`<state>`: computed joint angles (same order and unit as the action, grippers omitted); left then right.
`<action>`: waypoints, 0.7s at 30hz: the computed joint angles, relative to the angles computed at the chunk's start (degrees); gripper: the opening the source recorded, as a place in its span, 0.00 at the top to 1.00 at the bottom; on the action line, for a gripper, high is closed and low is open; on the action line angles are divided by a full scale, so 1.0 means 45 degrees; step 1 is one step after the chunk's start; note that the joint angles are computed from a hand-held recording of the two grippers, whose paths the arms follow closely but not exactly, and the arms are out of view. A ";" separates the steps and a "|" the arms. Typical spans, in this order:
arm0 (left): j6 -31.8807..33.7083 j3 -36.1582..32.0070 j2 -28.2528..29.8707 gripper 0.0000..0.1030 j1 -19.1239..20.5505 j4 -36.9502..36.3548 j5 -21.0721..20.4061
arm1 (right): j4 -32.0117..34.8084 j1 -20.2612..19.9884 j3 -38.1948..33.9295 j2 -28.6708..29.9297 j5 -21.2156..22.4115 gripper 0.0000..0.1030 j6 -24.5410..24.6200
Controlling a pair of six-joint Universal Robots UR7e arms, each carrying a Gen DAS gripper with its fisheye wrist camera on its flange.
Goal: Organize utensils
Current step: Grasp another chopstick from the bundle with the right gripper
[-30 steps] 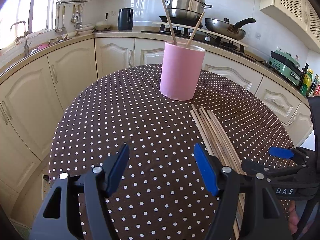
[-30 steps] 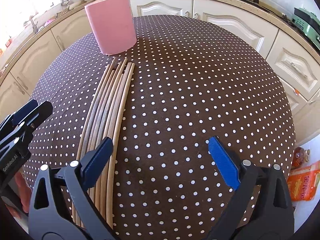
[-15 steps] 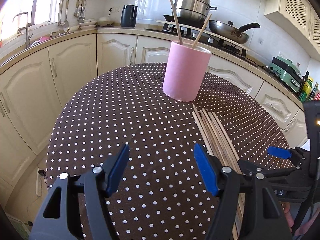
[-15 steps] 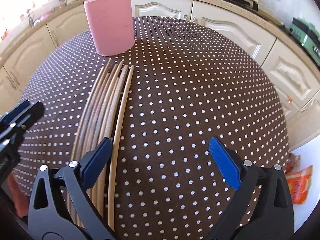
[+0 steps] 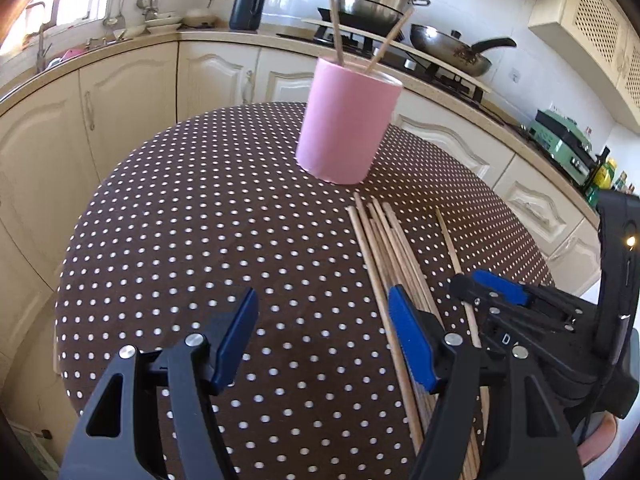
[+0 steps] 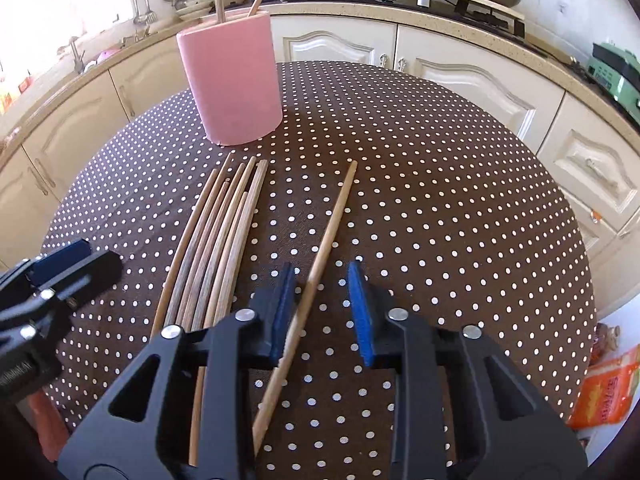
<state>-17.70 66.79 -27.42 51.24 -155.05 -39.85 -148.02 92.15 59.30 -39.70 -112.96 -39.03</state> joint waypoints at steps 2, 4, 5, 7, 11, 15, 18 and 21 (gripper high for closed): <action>-0.0069 -0.0422 0.0214 0.35 -0.0051 0.0737 0.0147 | 0.0223 -0.0067 0.0010 -0.0107 0.0246 0.78 0.0175; -0.0114 -0.0769 0.0393 0.35 -0.0076 0.1278 0.0237 | 0.0565 -0.0184 -0.0150 -0.0144 0.0543 0.78 0.0264; -0.0160 -0.0944 0.0502 0.35 -0.0103 0.1535 0.0385 | 0.0569 -0.0203 -0.0066 -0.0212 0.0591 0.78 0.0264; -0.0265 -0.1337 0.0727 0.35 -0.0150 0.2096 0.0672 | 0.0367 -0.0188 0.0431 -0.0477 0.0636 0.78 0.0329; -0.0858 -0.1988 0.1036 0.35 -0.0172 0.3487 0.1182 | 0.0404 -0.0343 0.0668 -0.0734 0.0973 0.78 0.0586; -0.1536 -0.2476 0.1258 0.35 -0.0147 0.4429 0.1385 | 0.0282 -0.0477 0.1065 -0.1032 0.1196 0.78 0.0484; -0.1706 -0.2769 0.1371 0.35 -0.0146 0.4794 0.1298 | 0.0389 -0.0550 0.1146 -0.1146 0.1366 0.78 0.0461; -0.1801 -0.3039 0.1527 0.35 -0.0162 0.5155 0.1457 | 0.0592 -0.0647 0.1216 -0.1299 0.1583 0.78 0.0473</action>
<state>-25.81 53.12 -20.54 50.51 -131.85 -33.29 -145.35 89.24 64.77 -45.55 -105.84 -36.90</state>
